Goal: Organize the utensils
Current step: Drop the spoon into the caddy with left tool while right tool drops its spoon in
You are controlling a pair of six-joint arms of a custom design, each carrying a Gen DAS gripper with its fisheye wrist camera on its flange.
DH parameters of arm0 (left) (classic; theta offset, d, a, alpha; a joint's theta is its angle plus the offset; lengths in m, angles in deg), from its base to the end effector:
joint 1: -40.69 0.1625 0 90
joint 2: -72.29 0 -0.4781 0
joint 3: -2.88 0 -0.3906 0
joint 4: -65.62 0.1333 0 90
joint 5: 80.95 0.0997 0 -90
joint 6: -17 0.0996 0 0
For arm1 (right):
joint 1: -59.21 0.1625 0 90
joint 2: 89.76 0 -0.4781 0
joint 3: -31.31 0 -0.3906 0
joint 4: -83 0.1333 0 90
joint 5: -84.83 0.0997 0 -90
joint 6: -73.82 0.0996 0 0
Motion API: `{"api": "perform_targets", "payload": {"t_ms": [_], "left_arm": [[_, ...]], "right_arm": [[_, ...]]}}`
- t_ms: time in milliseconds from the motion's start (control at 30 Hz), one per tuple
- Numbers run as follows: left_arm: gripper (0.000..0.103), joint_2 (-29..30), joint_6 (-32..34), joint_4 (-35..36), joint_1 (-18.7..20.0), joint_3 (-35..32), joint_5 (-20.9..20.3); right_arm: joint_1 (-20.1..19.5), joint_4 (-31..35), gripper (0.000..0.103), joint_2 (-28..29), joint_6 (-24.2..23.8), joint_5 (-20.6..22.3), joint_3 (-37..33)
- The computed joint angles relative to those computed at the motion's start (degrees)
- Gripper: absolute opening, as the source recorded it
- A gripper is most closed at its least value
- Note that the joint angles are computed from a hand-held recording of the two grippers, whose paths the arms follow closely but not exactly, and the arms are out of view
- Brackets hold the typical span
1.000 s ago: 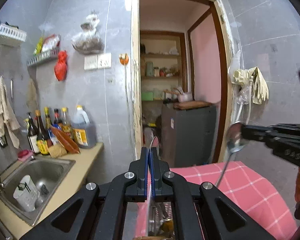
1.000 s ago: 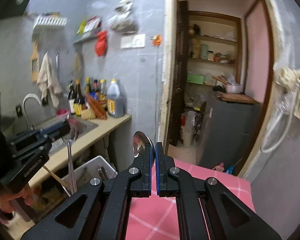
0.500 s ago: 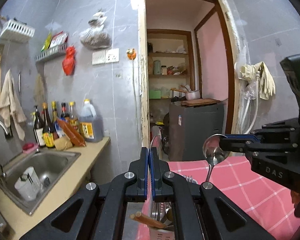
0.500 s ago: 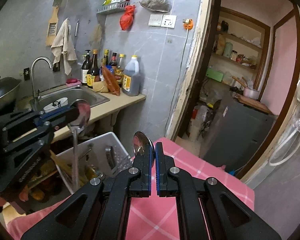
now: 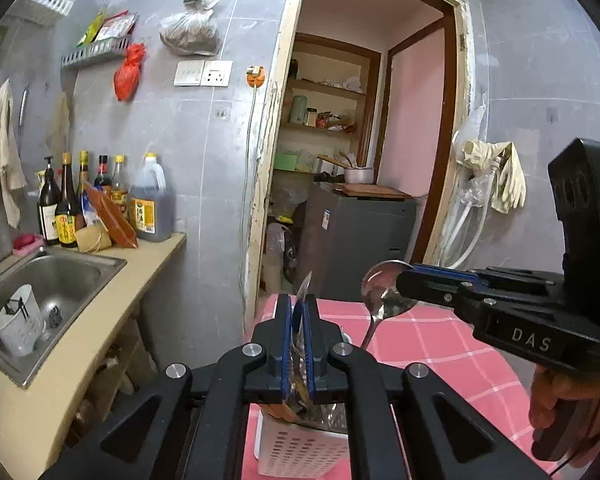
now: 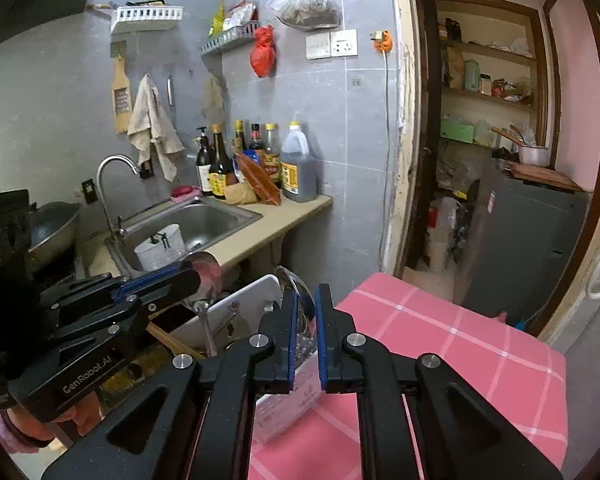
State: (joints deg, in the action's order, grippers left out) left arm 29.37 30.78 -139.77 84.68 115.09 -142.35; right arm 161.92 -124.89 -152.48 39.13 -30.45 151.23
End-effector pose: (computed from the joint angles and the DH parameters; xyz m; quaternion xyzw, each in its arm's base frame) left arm -0.3207 -0.5611 0.1339 0.3606 0.8212 -0.4276 0.1130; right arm 0.2113 -0.5244 0.3019 0.2372 -0.8155 0.4479 0.2794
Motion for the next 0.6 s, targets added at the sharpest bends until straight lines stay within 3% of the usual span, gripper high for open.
{"api": "perform_targets", "payload": {"t_ms": [233, 367, 600], "left_arm": [[0.006, -1.43, -2.19, 3.29, 0.29, 0.6, -1.34], [0.006, -0.89, 0.12, 2.35, -0.31, 0.57, 0.56], [0.006, -0.04, 3.56, 0.94, -1.1, -0.06, 2.38]], "right_arm": [[-1.06, 1.5, 0.01, -0.96, 2.73, 3.22, 0.66], [0.34, -5.62, 0.007, 1.27, -1.92, -0.69, 0.79], [2.86, -7.75, 0.007, 3.5, -7.1, -5.35, -1.59]]}}
